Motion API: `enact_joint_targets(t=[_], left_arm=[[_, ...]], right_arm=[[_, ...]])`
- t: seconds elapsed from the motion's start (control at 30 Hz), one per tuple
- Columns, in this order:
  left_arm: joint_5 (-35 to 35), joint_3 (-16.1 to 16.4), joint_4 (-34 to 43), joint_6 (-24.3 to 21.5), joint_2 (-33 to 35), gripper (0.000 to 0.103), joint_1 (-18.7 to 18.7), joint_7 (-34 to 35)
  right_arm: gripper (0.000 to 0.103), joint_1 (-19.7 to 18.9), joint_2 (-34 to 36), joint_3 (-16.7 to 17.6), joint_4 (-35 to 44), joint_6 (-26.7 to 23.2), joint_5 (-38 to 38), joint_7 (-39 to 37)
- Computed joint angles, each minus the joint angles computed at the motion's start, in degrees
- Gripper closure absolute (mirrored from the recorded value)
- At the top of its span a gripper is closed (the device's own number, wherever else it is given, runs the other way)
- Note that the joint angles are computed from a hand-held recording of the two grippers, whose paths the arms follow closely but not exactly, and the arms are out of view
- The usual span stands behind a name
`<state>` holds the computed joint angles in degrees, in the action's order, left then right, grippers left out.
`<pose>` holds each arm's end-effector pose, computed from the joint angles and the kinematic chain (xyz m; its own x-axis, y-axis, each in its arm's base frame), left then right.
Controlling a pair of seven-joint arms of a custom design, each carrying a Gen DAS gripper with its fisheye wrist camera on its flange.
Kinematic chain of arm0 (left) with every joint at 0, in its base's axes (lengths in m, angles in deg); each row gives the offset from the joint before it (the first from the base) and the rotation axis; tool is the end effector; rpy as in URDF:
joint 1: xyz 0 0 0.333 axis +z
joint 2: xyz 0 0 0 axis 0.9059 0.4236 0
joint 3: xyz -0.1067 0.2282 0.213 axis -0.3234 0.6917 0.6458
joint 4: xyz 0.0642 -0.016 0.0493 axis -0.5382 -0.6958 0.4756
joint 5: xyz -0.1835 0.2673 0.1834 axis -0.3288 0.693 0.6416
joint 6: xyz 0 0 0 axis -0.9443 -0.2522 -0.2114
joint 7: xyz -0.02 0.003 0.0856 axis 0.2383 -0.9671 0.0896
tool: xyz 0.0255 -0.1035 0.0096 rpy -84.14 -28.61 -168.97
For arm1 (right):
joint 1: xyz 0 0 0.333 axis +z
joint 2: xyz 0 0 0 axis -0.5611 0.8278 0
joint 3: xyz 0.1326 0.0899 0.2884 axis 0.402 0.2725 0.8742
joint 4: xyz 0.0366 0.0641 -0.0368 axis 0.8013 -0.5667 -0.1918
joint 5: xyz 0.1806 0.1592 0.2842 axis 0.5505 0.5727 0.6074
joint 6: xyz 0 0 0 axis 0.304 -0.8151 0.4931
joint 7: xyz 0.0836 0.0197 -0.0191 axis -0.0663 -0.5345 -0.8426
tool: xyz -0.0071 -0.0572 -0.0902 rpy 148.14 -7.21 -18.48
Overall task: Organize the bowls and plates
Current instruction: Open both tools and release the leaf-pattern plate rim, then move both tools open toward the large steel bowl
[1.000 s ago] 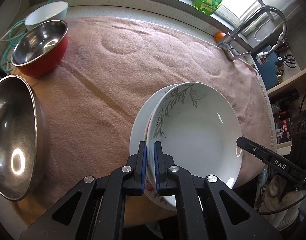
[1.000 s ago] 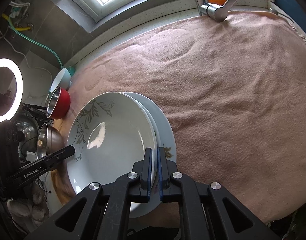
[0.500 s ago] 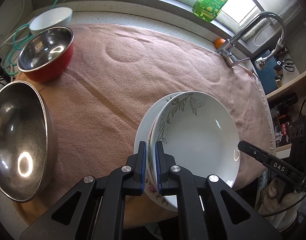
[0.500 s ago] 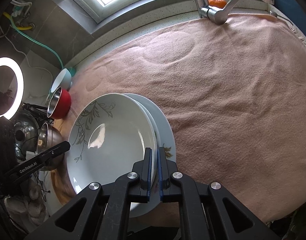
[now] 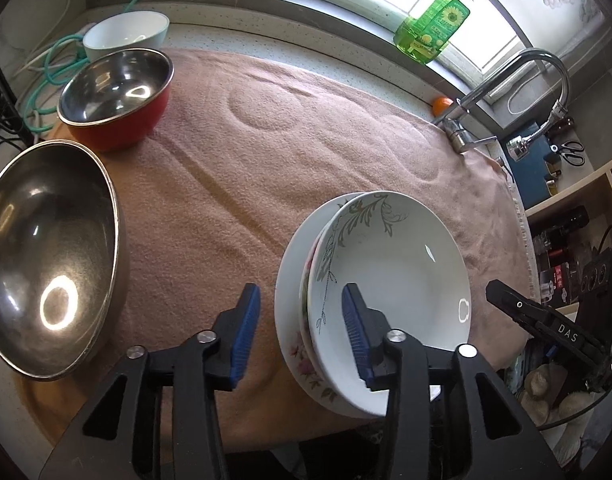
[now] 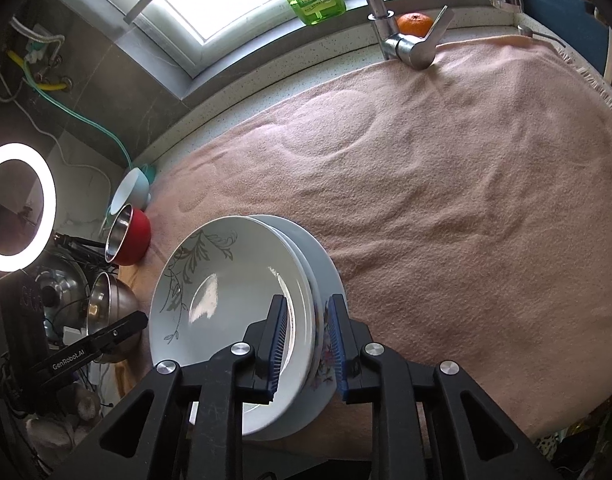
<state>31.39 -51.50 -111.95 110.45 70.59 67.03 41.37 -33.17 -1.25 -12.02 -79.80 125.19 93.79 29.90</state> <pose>0.6336 -0.0942 0.3690 0.0939 -0.9281 0.3602 -0.9137 -0.2241 -0.3391 0.6613 0.1017 0.3371 0.0584 -0.8956 -0.4410 -0.9100 0.1339 -0.3923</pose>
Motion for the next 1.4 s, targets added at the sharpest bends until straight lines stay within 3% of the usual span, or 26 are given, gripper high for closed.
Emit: enact_joint_targets(t=[0.03, 0.1, 0.4, 0.47, 0.57, 0.67, 0.8, 1.07, 1.4], left_arm=[[-0.6, -0.3, -0.3, 0.1, -0.3, 0.056, 0.3, 0.3], [-0.1, 0.1, -0.9, 0.4, -0.8, 0.056, 0.1, -0.1], [-3.8, -0.7, -4.0, 2.6, -3.9, 0.056, 1.5, 3.5], [-6.4, -1.4, -4.6, 2.7, -4.5, 0.055, 2.4, 5.5], [-10.1, -1.8, -6.1, 3.1, -5.7, 0.046, 3.2, 8.2], [-13.3, -1.5, -7.6, 2.9, -7.2, 0.045, 3.5, 10.6], [-15.7, 0.0, -10.0, 3.6, -9.2, 0.037, 3.1, 11.8], [-18.0, 2.9, -13.9, 4.5, -13.0, 0.037, 2.5, 10.5], [-15.6, 5.6, -18.2, 7.3, -15.7, 0.037, 1.9, 2.4]], right_arm=[[0.067, -0.3, -0.1, 0.3, -0.2, 0.3, 0.6, -0.2], [0.060, -1.3, -0.4, 1.2, -0.7, 1.3, 2.8, -1.5], [0.059, -1.3, -2.6, 1.5, -2.5, 5.3, 6.7, -2.7], [0.059, -2.2, -3.1, 2.9, -2.9, 6.5, 9.6, -4.9], [0.053, -3.2, -3.7, 4.9, -3.3, 8.2, 15.5, -9.2], [0.047, -3.7, -4.0, 6.5, -3.3, 9.2, 22.6, -15.0], [0.032, -1.4, -4.4, 5.3, -3.2, 10.0, 26.6, -18.5], [0.025, 2.3, -5.0, 3.4, -2.3, 8.7, 32.4, -23.7], [0.023, 4.3, -4.1, 1.3, 0.5, 4.0, 31.3, -25.1]])
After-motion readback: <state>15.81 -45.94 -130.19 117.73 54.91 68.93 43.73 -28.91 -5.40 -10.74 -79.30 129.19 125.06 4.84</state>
